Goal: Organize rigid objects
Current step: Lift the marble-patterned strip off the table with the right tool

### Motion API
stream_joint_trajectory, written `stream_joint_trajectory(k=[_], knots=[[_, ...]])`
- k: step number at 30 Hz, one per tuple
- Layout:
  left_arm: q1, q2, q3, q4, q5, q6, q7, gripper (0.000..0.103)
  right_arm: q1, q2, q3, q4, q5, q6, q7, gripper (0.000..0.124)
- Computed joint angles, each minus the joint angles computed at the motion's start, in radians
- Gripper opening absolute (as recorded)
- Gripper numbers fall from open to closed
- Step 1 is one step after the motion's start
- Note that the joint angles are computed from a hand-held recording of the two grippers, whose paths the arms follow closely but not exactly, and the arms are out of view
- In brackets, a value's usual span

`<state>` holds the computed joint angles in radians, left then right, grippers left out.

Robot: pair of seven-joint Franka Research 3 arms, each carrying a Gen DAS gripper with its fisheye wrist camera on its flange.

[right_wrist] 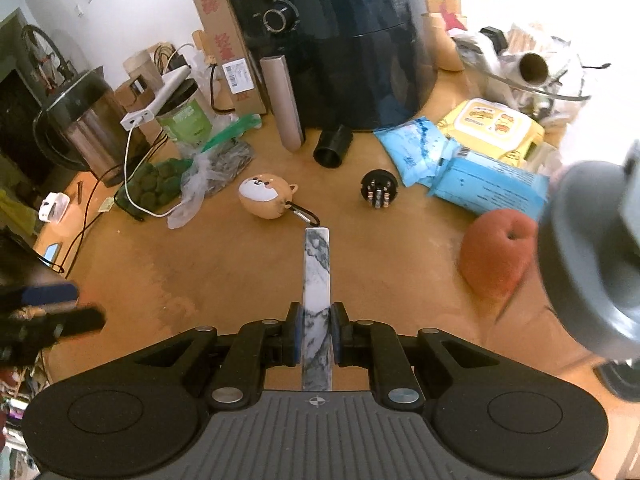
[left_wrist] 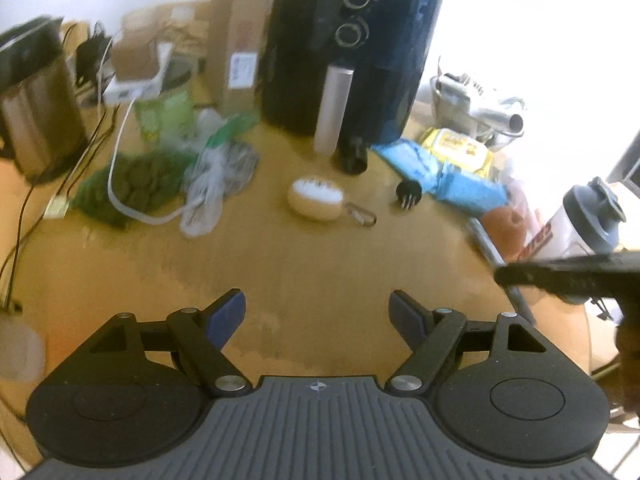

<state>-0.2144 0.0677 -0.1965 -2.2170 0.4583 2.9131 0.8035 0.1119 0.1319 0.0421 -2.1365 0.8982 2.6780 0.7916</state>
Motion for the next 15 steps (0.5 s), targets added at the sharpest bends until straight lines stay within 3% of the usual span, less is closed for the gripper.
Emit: stream_joint_trajectory(k=[4, 15], knots=[[-0.005, 0.068, 0.020, 0.074, 0.067, 0.015, -0.010, 0.079, -0.003, -0.034, -0.008, -0.031, 0.008, 0.013, 0.005, 0.017], [-0.010, 0.242, 0.043, 0.240, 0.037, 0.006, 0.122, 0.079, 0.001, -0.114, -0.034, -0.115, 0.073, 0.034, 0.023, 0.017]])
